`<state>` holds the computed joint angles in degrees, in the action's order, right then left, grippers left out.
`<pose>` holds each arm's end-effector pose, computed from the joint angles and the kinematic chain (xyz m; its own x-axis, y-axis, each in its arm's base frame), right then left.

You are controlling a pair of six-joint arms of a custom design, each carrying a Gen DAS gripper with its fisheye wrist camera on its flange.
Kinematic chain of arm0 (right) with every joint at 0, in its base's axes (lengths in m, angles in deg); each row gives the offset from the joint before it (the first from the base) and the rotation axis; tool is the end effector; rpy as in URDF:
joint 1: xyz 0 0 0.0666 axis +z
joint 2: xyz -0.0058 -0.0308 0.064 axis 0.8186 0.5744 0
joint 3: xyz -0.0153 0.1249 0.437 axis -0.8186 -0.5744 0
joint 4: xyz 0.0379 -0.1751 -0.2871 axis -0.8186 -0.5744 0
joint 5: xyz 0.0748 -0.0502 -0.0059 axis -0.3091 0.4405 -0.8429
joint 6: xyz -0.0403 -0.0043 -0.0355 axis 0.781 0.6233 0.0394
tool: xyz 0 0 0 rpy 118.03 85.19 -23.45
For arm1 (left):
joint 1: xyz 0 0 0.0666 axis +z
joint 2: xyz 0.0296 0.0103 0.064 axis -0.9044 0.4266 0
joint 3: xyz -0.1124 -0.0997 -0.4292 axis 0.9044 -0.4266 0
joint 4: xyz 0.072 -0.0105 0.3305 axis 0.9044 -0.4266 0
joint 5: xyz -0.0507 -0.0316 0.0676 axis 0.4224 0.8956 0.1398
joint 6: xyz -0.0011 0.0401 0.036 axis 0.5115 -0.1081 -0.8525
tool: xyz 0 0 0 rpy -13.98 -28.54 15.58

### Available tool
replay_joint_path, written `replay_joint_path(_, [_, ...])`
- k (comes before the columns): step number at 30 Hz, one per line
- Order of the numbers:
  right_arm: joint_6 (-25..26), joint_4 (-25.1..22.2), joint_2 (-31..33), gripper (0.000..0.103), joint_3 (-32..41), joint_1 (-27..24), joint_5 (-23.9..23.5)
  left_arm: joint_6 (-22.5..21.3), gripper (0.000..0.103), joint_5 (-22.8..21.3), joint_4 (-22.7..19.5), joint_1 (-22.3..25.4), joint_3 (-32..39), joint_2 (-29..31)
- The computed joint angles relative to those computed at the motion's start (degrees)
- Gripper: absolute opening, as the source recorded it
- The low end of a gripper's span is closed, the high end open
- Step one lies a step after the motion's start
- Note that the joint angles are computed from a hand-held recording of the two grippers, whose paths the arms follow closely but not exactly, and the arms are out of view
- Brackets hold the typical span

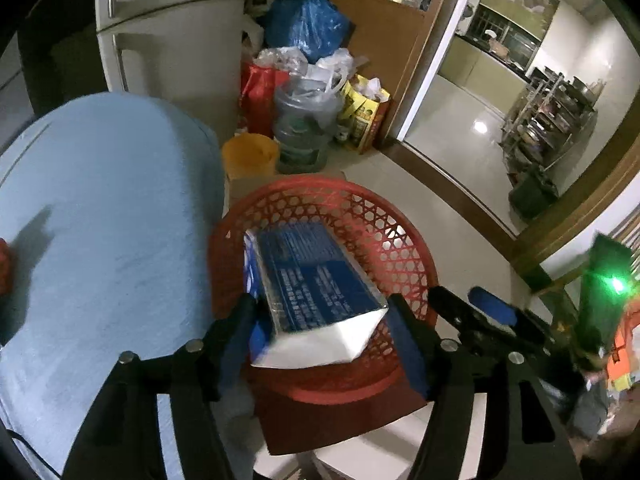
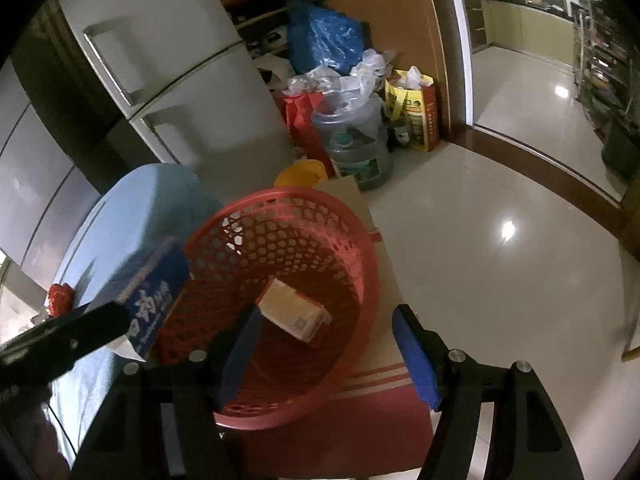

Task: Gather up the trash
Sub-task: 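Open the left tool to drop the blue box into the red basket, then grasp the white tissue with the left tool while the right tool reaches the clear container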

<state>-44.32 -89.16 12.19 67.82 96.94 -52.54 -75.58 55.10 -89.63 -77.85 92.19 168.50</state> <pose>0.2940 0.2379 0.4605 -0.4951 0.6657 -0.5584 0.6097 0.7240 0.3226 0.4228 -0.1141 0.5377 -0.6659 0.5504 -0.5036 0.7066 0.6819 -0.1891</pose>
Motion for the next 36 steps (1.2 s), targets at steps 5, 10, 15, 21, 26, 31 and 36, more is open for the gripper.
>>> replay_joint_path(5, [-1.4,-1.4,-0.6,0.072,-0.1,0.5,0.9,0.6,0.072,0.4,-1.5,0.9,1.5,1.4])
replay_joint_path(10, [-1.8,-1.8,0.1,0.072,0.9,1.0,0.8,0.6,0.073,0.9,-1.6,4.8,2.7,1.1])
replay_joint_path(15, [0.6,-1.0,1.7,0.072,3.0,1.4,0.6,-0.1,0.074,2.6,-1.9,10.8,3.0,0.5])
replay_joint_path(21, [3.8,-0.1,4.9,0.072,6.7,2.5,-0.2,-0.1,0.075,4.3,-1.6,18.7,2.6,-0.1])
replay_joint_path(26, [7.4,-0.4,8.6,0.072,11.6,3.8,-1.0,0.4,0.076,6.1,-1.7,26.4,3.0,0.5])
replay_joint_path(31, [11.4,-1.1,13.0,0.072,17.9,5.7,-1.4,1.3,0.076,4.9,0.1,33.9,3.8,2.4])
replay_joint_path(36, [15.0,-2.4,17.1,0.072,24.1,7.0,-2.3,4.1,0.076,2.7,3.6,39.9,5.2,4.7])
